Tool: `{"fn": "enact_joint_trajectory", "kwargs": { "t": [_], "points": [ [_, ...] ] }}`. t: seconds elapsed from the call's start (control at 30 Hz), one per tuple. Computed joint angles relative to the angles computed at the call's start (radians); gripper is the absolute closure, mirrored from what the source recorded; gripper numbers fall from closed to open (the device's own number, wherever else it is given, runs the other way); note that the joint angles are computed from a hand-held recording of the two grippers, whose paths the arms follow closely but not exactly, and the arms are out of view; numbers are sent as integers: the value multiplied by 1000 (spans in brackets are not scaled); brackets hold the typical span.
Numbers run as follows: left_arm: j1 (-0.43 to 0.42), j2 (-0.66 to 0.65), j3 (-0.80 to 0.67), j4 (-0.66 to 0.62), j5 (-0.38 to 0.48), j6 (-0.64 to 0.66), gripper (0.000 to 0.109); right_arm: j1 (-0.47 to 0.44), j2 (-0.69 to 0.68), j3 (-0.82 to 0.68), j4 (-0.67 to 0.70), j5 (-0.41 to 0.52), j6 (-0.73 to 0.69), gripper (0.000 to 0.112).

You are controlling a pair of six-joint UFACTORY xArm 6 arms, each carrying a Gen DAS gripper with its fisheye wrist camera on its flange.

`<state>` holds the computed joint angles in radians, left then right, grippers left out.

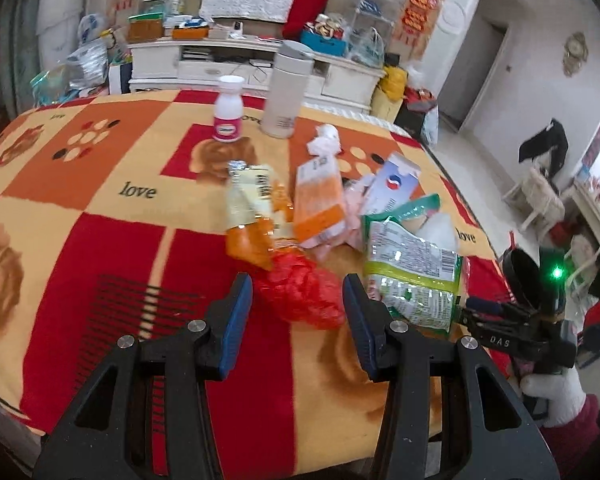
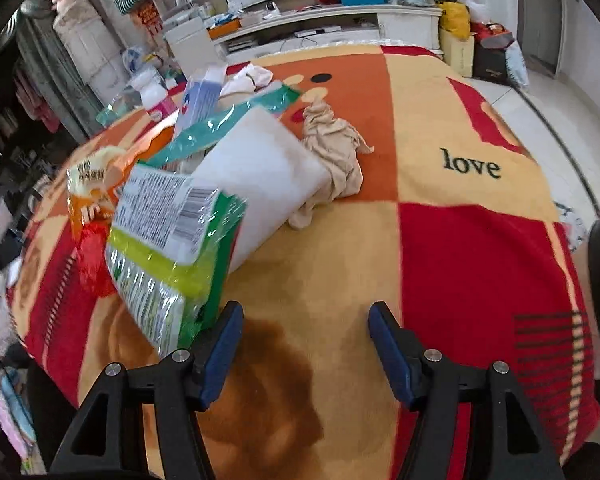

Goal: Collect trash
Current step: 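Move both tools back over the table toward the remaining items, then grasp the green-and-white snack bag with the right tool while the left tool grasps the red plastic bag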

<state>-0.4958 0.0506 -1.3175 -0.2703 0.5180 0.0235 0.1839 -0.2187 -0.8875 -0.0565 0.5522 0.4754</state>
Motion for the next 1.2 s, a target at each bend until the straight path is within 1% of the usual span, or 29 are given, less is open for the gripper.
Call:
{"fn": "enact_joint_trajectory", "kwargs": {
  "t": [0.07,0.2,0.27,0.33,0.4,0.47,0.57,0.67,0.83,0.97,1.07,1.13,1.2],
  "points": [
    [8,-20,23,-27,-2,18,63,11,7,-17,-28,32,29,50],
    [37,-29,17,-89,32,88,63,43,15,-46,-93,69,89,50],
    [52,-35,7,-81,53,94,63,51,24,-62,-107,84,100,50],
    [64,-43,6,-64,51,97,63,66,27,-66,-120,91,122,49],
    [74,-55,14,-35,36,87,63,70,21,-56,-112,92,123,49],
    [81,-62,22,-39,33,83,63,72,13,-44,-99,89,116,49],
    [85,-57,25,-71,35,84,63,65,-4,-31,-86,92,110,49],
    [78,-50,15,-117,69,94,63,63,-26,-34,-81,107,102,49],
    [50,-61,24,-76,73,81,63,68,-54,-40,-79,85,90,48],
    [42,-51,13,-67,103,72,63,72,-65,-35,-65,61,70,48],
    [36,-32,0,-61,118,56,63,69,-79,-30,-93,51,72,47],
    [32,-19,-3,-73,121,63,63,64,-90,-16,-80,28,43,44],
    [30,3,-14,-85,127,66,63,62,-90,-9,-29,0,-18,43]
  ]
}}
